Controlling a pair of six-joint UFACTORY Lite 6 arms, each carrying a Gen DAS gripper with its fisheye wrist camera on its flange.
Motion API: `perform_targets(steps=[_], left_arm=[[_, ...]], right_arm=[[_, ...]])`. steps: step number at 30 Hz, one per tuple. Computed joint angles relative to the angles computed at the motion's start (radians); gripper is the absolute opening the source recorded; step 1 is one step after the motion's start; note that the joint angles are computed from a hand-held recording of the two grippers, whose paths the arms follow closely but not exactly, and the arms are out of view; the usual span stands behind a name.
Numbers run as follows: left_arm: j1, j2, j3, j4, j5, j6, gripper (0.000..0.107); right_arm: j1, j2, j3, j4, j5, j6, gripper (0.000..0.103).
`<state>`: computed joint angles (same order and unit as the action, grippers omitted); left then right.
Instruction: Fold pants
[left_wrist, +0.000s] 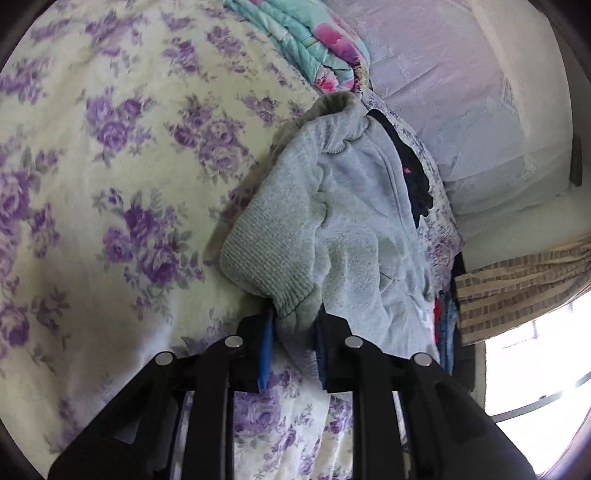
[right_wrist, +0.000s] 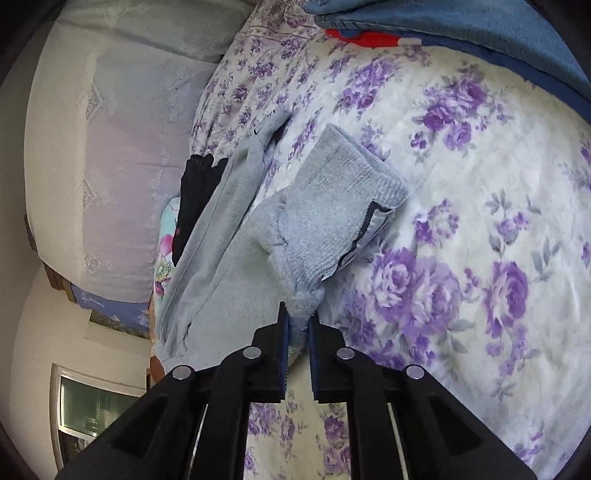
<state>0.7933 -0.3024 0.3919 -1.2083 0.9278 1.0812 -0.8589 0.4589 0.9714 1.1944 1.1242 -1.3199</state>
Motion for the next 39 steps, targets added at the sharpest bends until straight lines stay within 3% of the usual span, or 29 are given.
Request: perform_targets(steps=[2, 4, 8, 10, 12, 13, 17, 20, 21, 22, 23, 25, 27, 30, 32, 33, 37, 39], left_arm=[[-0.003, -0.183, -0.030, 0.127, -0.079, -0.130, 0.060], [0.047, -0.335, -0.060, 0.225, -0.107, -0.196, 0.072], [0.178, -0.345, 0.008, 0.214, -0.022, -0.158, 0.066], [0.034, -0.311, 0.088, 0.200, -0.075, -0.222, 0.059], [-0.172, -0.253, 0.164, 0.146, -0.172, -0.244, 0.056], [-0.277, -0.200, 0.213, 0.134, -0.220, -0.256, 0.052], [-0.566, 0.209, 0.512, 0.125, -0.382, -0.299, 0.038], [-0.628, 0.523, 0.747, 0.320, -0.498, -0.522, 0.024], [-0.610, 0.628, 0.835, 0.362, -0.507, -0.561, 0.019], [-0.562, 0.733, 0.924, 0.363, -0.483, -0.568, 0.006], [-0.506, 0.837, 1.021, 0.321, -0.418, -0.565, 0.001], [-0.396, 1.015, 1.183, 0.168, -0.225, -0.528, 0.001], [-0.378, 1.037, 1.215, 0.149, -0.171, -0.513, 0.001], [-0.442, 0.885, 1.084, 0.205, -0.286, -0.453, 0.008], [-0.469, 0.774, 0.973, 0.155, -0.328, -0.363, 0.044], [-0.482, 0.734, 0.941, 0.136, -0.347, -0.342, 0.049], [-0.538, 0.703, 0.973, 0.167, -0.348, -0.376, 0.052], [-0.565, 0.747, 1.047, 0.310, -0.380, -0.503, 0.052]], right_arm=[[-0.060, -0.004, -0.013, -0.015, 0.017, -0.018, 0.022], [-0.128, -0.019, -0.023, -0.030, 0.026, -0.026, 0.023], [-0.197, -0.116, -0.057, 0.025, 0.034, -0.058, 0.027], [-0.161, -0.171, -0.072, 0.059, 0.076, -0.064, 0.027], [-0.081, -0.238, -0.098, 0.093, 0.098, -0.057, 0.046], [-0.027, -0.269, -0.111, 0.114, 0.087, -0.050, 0.050], [0.196, -0.325, -0.111, 0.140, 0.007, 0.008, 0.052], [0.298, -0.319, -0.090, 0.143, -0.050, 0.039, 0.054], [0.325, -0.315, -0.076, 0.141, -0.077, 0.053, 0.055], [0.349, -0.300, -0.052, 0.135, -0.105, 0.066, 0.056], [0.365, -0.284, -0.038, 0.136, -0.122, 0.072, 0.056], [0.391, -0.249, 0.001, 0.139, -0.149, 0.089, 0.057], [0.407, -0.210, 0.039, 0.146, -0.174, 0.098, 0.057], [0.451, -0.126, 0.137, 0.144, -0.214, 0.140, 0.057], [0.502, -0.056, 0.241, 0.132, -0.245, 0.193, 0.058], [0.526, -0.017, 0.303, 0.121, -0.256, 0.220, 0.058], [0.639, 0.231, 0.702, 0.030, -0.323, 0.420, 0.056], [0.681, 0.367, 0.911, -0.013, -0.349, 0.527, 0.047]])
